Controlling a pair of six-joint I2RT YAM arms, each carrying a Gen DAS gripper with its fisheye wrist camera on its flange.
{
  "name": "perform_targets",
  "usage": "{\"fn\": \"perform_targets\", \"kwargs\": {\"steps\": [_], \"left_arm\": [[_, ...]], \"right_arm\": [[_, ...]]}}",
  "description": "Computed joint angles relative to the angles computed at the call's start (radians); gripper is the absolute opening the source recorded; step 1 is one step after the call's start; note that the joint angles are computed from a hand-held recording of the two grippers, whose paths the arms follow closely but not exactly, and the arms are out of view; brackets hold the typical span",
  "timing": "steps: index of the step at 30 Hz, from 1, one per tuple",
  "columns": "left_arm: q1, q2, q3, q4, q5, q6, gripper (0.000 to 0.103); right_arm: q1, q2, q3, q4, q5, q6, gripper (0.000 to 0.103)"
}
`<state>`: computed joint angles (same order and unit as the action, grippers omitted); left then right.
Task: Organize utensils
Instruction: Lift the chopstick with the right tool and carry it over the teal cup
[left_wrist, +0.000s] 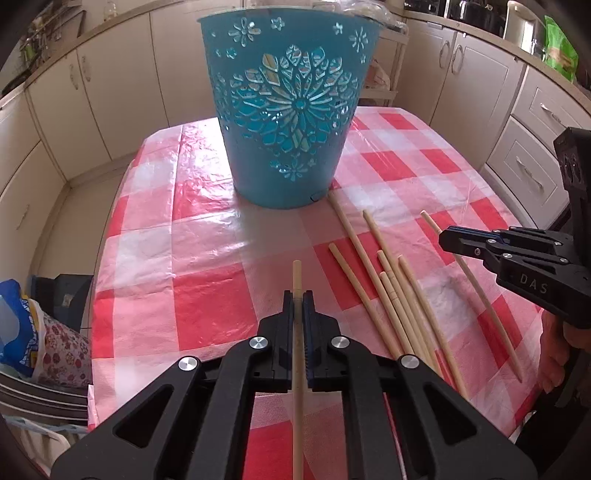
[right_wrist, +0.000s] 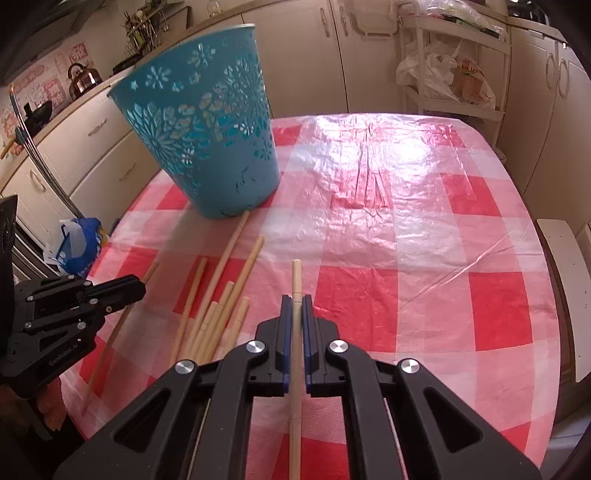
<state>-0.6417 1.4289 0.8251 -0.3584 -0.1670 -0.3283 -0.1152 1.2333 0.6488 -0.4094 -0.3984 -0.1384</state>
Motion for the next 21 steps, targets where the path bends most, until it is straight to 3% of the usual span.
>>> {"fn": "perform_targets", "kwargs": {"steps": [10, 21], "left_arm": [[-0.032, -0.155, -0.009, 0.001, -0.082, -0.049, 0.005], [-0.101, -0.321, 0.003, 0.020, -0.166, -0.065, 0.005]], "right_arm": [[-0.057, -0.260, -0.084, 0.019, -0.144, 0.088, 0.006], [-0.116, -0.496, -0.071, -0.089, -0.209, 0.160, 0.006]]}}
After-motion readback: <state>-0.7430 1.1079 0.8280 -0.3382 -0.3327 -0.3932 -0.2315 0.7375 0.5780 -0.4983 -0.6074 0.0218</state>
